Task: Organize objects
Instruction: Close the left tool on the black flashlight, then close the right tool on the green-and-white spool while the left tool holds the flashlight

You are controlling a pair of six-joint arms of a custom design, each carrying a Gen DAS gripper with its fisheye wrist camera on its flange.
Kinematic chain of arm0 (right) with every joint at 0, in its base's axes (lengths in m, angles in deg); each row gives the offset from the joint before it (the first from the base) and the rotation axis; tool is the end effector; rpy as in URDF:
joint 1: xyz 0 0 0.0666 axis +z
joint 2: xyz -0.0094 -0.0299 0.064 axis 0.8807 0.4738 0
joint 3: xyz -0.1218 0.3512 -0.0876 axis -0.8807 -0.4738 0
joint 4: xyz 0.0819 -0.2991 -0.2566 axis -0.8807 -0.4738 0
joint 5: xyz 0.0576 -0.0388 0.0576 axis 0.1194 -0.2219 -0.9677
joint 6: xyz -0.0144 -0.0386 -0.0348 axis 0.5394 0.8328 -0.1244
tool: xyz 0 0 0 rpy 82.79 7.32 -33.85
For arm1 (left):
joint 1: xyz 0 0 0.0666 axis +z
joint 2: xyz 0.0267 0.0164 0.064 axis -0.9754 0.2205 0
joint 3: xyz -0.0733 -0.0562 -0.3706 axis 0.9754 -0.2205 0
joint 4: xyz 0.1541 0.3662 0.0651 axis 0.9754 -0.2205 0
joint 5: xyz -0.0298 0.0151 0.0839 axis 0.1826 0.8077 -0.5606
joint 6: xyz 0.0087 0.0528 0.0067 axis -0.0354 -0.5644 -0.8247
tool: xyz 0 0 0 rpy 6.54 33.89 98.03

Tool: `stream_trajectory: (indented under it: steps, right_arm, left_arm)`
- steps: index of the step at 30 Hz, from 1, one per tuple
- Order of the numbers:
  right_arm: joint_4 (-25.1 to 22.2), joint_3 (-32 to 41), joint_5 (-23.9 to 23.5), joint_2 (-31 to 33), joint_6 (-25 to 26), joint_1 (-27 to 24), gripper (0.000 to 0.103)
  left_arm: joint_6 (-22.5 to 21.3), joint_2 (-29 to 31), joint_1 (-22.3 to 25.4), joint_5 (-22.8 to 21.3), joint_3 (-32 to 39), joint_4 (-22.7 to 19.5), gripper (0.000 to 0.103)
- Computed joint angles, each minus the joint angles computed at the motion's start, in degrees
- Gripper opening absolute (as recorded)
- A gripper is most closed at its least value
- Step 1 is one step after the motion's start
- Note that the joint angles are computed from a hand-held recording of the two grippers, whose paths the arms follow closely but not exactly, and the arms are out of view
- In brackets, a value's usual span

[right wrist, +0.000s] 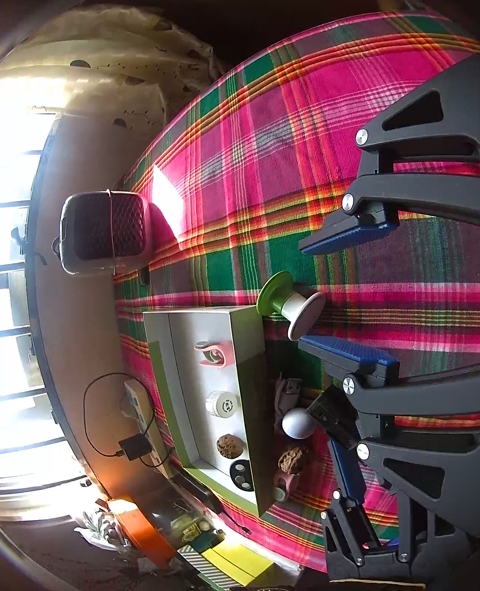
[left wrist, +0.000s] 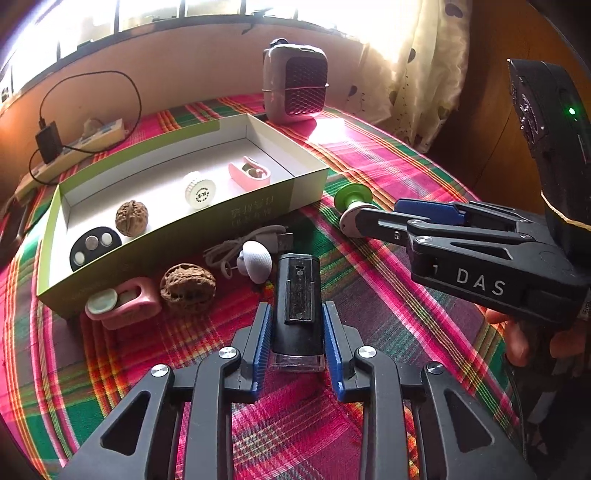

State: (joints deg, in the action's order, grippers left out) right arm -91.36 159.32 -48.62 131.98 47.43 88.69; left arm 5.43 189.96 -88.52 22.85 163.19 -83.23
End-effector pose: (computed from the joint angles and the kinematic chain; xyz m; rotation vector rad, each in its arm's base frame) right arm 0.5910 0.2919 0.2900 -0.0035 2.4144 0.1465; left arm 0.5839 -0.1278 0.2777 0.6196 2.4138 -0.3838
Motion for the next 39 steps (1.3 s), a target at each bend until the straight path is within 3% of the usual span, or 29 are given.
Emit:
stream_trajectory:
  steps: [18,39]
  right_arm:
    - [-3.5,6.6,-0.5,5.3,-0.6,-0.5,0.046]
    - [-3.3,6.5,-0.5,5.2,-0.9,-0.7,0.046]
  left_arm:
    - [2.7,-1.3,0.9,1.1,-2.4,2.3,0.025]
    - [3.0,-1.2,1.1,1.7,-2.3,2.2,0.025]
